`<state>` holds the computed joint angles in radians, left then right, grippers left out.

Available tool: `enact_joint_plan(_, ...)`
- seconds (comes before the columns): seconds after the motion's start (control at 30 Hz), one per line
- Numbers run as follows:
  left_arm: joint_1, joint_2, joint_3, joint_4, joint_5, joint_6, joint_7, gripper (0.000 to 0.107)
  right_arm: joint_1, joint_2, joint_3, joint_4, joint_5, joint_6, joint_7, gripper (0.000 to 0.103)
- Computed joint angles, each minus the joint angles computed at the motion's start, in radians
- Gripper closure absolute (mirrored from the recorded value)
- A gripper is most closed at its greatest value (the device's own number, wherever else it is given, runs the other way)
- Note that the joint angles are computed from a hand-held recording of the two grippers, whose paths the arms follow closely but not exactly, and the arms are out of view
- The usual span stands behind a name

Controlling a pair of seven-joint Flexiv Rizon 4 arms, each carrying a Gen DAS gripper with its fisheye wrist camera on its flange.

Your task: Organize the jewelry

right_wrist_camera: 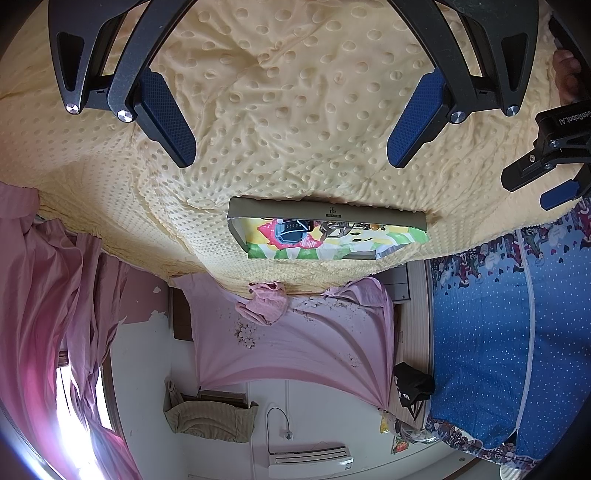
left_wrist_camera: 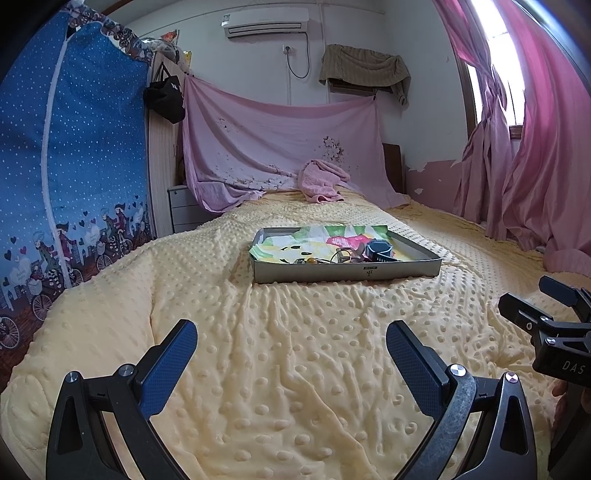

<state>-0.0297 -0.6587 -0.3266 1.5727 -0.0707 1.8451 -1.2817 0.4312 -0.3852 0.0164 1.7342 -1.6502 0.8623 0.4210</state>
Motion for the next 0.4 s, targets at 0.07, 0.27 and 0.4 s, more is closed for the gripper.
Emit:
enact_joint_plan(0.07,-0.006,0.001,0.008,0.000,-0.002,0.000,0.000,0.004,0.000,0.000,0.000,0.000,0.000,0.000,0.000,0.001)
enact_joint_plan(0.27,-0.010,0.001,0.013,-0.001,-0.001,0.002,0.000,0.004,0.000,0.000,0.000,0.000,0.000,0.000,-0.001,0.001)
enact_joint_plan(0.4,-0.011,0.002,0.014,-0.001,-0.002,0.000,0.001,0.004,0.000,0.000,0.000,0.000,0.001,0.000,-0.001,0.001)
